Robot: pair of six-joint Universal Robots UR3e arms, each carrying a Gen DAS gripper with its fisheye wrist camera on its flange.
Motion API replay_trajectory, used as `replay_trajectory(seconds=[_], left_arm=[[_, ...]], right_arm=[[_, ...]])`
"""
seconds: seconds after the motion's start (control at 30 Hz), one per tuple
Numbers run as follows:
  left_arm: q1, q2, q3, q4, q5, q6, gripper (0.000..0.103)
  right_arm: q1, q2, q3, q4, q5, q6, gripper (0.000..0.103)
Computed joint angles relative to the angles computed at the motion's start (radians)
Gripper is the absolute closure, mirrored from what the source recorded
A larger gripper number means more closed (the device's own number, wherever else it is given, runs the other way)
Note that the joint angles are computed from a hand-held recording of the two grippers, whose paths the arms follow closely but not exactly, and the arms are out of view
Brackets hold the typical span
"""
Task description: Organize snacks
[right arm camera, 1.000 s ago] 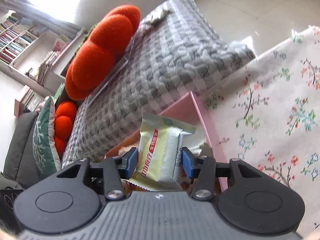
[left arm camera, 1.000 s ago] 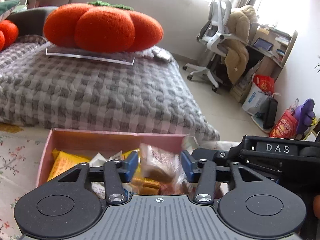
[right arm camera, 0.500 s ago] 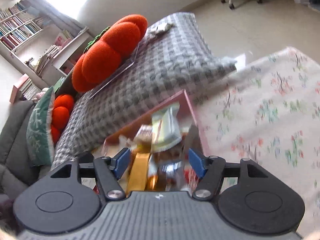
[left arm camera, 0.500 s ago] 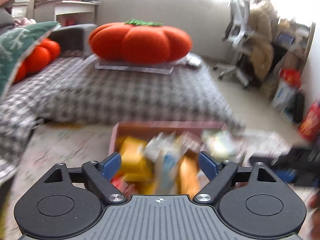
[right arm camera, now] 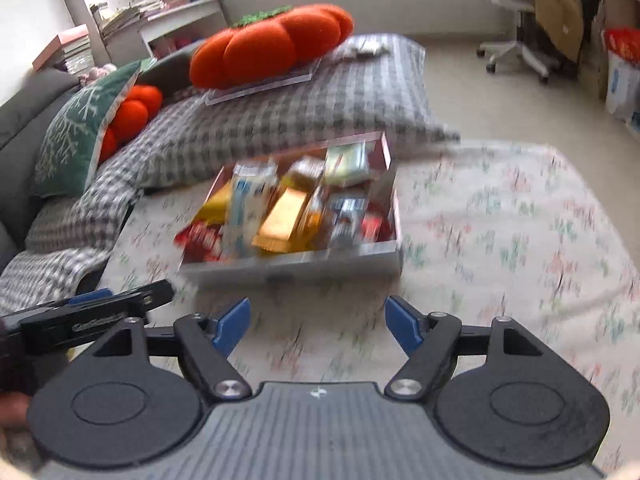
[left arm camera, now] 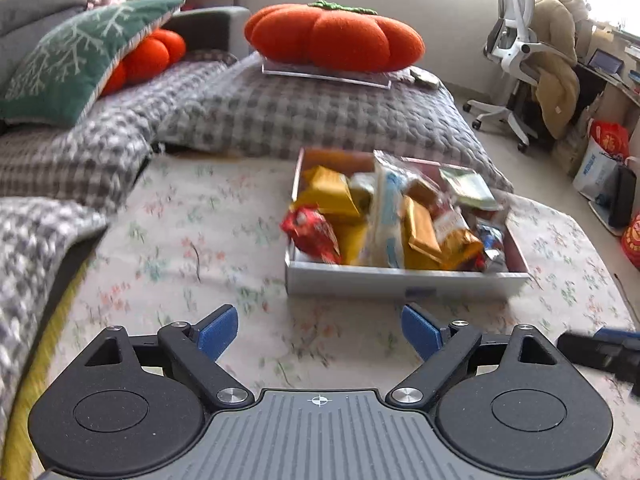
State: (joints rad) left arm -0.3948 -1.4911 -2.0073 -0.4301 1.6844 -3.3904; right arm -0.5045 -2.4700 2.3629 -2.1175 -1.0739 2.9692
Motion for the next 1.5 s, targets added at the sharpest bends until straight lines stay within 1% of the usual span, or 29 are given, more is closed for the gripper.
replay_trajectory(seconds=[0.07,0.1,0.17,0.23,0.3,0.33,0.4,0.47,0.53,0.57,0.6,0.7,0.73,0.83,0.97,1.07,1.17,1.33,1.5], left_arm=[[-0.033,0.023,-0.024,0.007,0.038,-0.008,0.011],[-0.054,0.031,-0.037,0.015,0.066,-0.008,0.009],[-0.088,0.053,-0.066,0.027,0.105,0.002,0.007],[-0.111,0.082,-0.094,0.025,0.128,0.016,0.006],[-0.130,0.103,-0.110,0.013,0.161,0.019,0.005],[-0.139,0.111,-0.117,0.007,0.180,0.015,0.005],[-0.150,0.119,-0.127,0.005,0.205,0.014,0.004],[-0.162,0.119,-0.130,0.001,0.227,0.012,0.003],[-0.163,0.120,-0.125,-0.008,0.226,0.013,0.003],[-0.162,0.122,-0.123,-0.008,0.223,0.015,0.003],[-0.165,0.122,-0.122,-0.006,0.229,0.012,0.002],[-0.180,0.115,-0.121,0.009,0.260,0.006,0.000],[-0.180,0.113,-0.119,0.010,0.259,0.010,0.000],[-0.168,0.127,-0.123,0.002,0.237,0.007,0.000],[-0.145,0.145,-0.134,-0.001,0.206,0.008,0.000],[-0.131,0.142,-0.130,-0.015,0.175,0.018,0.000],[-0.127,0.145,-0.137,-0.004,0.158,0.028,0.000],[-0.120,0.151,-0.148,0.008,0.156,0.031,0.000],[-0.105,0.167,-0.161,0.010,0.136,0.030,0.000]], right_arm=[[0.015,-0.038,0.002,0.052,-0.010,-0.009,0.031],[0.026,-0.076,0.001,0.089,-0.021,-0.016,0.031],[0.066,-0.113,0.003,0.120,-0.044,-0.017,0.025],[0.067,-0.173,-0.005,0.204,-0.037,-0.037,0.022],[0.087,-0.203,-0.004,0.231,-0.052,-0.032,0.020],[0.140,-0.190,0.006,0.192,-0.092,0.008,0.019],[0.205,-0.173,0.017,0.147,-0.148,0.048,0.018],[0.239,-0.167,0.029,0.113,-0.175,0.066,0.012],[0.275,-0.137,0.039,0.058,-0.212,0.102,0.007],[0.291,-0.126,0.043,0.042,-0.229,0.125,0.006],[0.305,-0.104,0.039,0.028,-0.244,0.150,0.006],[0.307,-0.099,0.039,0.026,-0.240,0.155,0.005],[0.318,-0.095,0.045,0.007,-0.253,0.162,0.002],[0.390,-0.041,0.059,-0.079,-0.328,0.195,0.001],[0.410,-0.017,0.064,-0.113,-0.354,0.198,0.001],[0.446,0.020,0.074,-0.172,-0.400,0.226,0.001],[0.438,0.037,0.074,-0.177,-0.393,0.226,0.001],[0.484,0.084,0.079,-0.232,-0.440,0.252,0.001],[0.497,0.091,0.091,-0.265,-0.450,0.257,0.001]])
